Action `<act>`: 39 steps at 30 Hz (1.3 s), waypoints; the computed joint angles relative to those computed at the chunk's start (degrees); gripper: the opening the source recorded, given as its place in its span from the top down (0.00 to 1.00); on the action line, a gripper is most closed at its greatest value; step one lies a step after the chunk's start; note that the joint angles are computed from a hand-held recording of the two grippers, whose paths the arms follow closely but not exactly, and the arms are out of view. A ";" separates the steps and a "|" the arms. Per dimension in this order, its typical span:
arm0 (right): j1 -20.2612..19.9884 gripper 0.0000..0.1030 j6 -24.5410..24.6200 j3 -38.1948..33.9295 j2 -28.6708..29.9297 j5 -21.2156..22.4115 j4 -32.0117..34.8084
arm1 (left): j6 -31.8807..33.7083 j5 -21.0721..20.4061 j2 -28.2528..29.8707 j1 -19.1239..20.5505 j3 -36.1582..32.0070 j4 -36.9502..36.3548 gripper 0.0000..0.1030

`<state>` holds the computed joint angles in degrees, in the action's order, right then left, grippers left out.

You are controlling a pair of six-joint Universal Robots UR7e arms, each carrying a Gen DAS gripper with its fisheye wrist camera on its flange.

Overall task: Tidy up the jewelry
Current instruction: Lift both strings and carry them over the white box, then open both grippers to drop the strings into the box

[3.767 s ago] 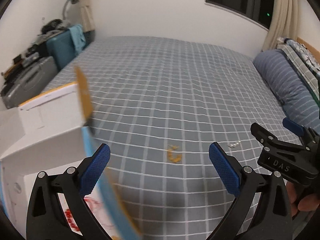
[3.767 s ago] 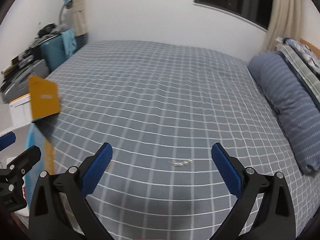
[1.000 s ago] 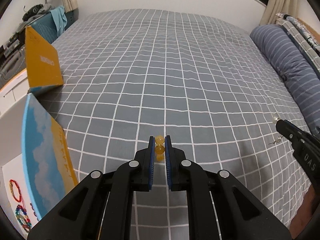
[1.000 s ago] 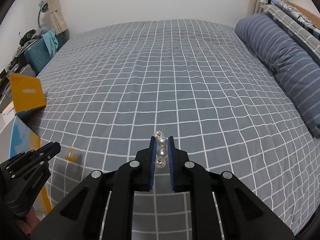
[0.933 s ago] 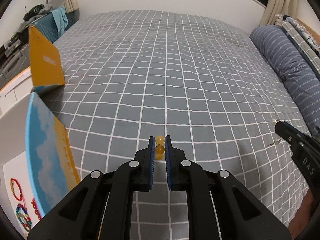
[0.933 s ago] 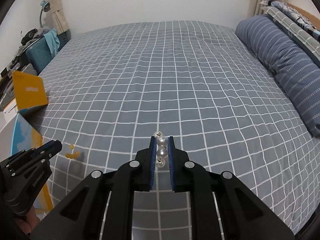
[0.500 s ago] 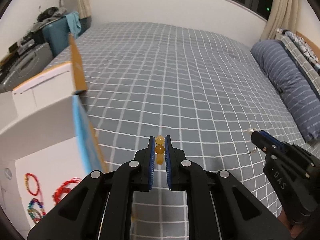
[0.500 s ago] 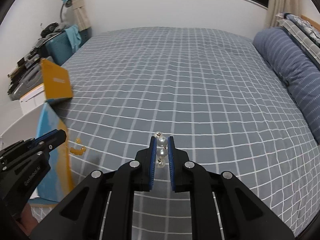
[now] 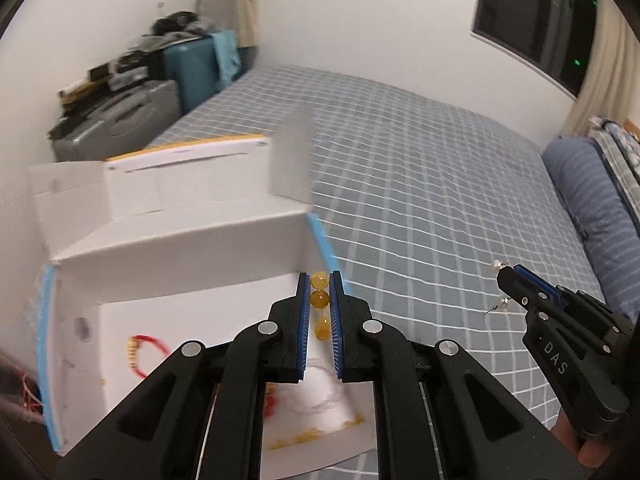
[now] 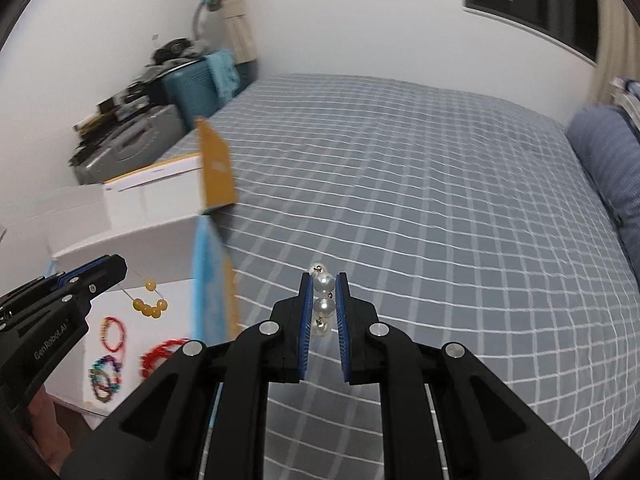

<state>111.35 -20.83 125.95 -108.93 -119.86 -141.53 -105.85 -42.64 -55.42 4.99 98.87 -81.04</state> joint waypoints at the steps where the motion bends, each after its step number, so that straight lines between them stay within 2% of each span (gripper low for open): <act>1: 1.26 0.90 0.46 0.09 0.76 0.08 0.07 | -1.52 -0.23 -0.83 -0.33 0.22 1.71 0.91; 6: 6.46 0.90 2.56 0.75 3.93 1.06 0.87 | -11.01 -3.42 -6.04 -2.39 3.10 10.84 0.91; 14: 13.17 0.90 5.64 3.33 10.00 1.27 0.42 | -17.14 -10.49 -13.24 -4.17 10.60 13.50 0.91; 17: 13.85 0.90 6.70 4.46 12.17 0.66 0.34 | -17.73 -12.59 -15.72 -4.26 13.69 11.92 0.91; 21: 12.85 0.90 8.08 5.51 14.56 0.13 1.19 | -18.02 -14.94 -17.59 -4.35 16.85 9.38 0.91; 30: 11.93 0.86 9.32 6.02 15.70 -0.61 2.14 | -17.68 -16.80 -18.58 -3.77 19.06 7.24 0.90; 31: 12.04 0.82 9.34 6.07 15.87 -0.65 1.85 | -18.01 -16.86 -18.61 -3.88 19.00 7.63 0.88; 32: 11.94 0.70 9.36 6.17 15.63 -0.31 1.64 | -18.34 -16.95 -18.68 -4.00 18.92 7.86 0.85; 33: 11.95 0.61 9.54 6.32 15.47 -0.18 1.31 | -18.67 -16.88 -18.72 -4.26 18.80 8.13 0.76; 34: 11.98 0.58 9.38 6.58 15.03 0.06 0.59 | -19.16 -16.72 -18.69 -4.60 18.58 8.83 0.62; 36: 12.23 0.43 9.33 6.52 14.58 0.14 -0.04 | -20.56 -16.35 -18.19 -5.38 17.69 11.17 0.47; 38: 12.46 0.34 9.25 6.70 13.38 0.55 -0.76 | -22.30 -16.83 -17.48 -6.39 16.44 13.84 0.38; 39: 12.61 0.27 9.11 6.93 12.57 0.55 -1.31 | -22.84 -17.03 -17.26 -6.77 16.05 14.65 0.29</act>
<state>123.96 -11.71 132.87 -96.36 -119.30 -142.84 -128.69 -59.68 -72.68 -1.78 114.93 -66.39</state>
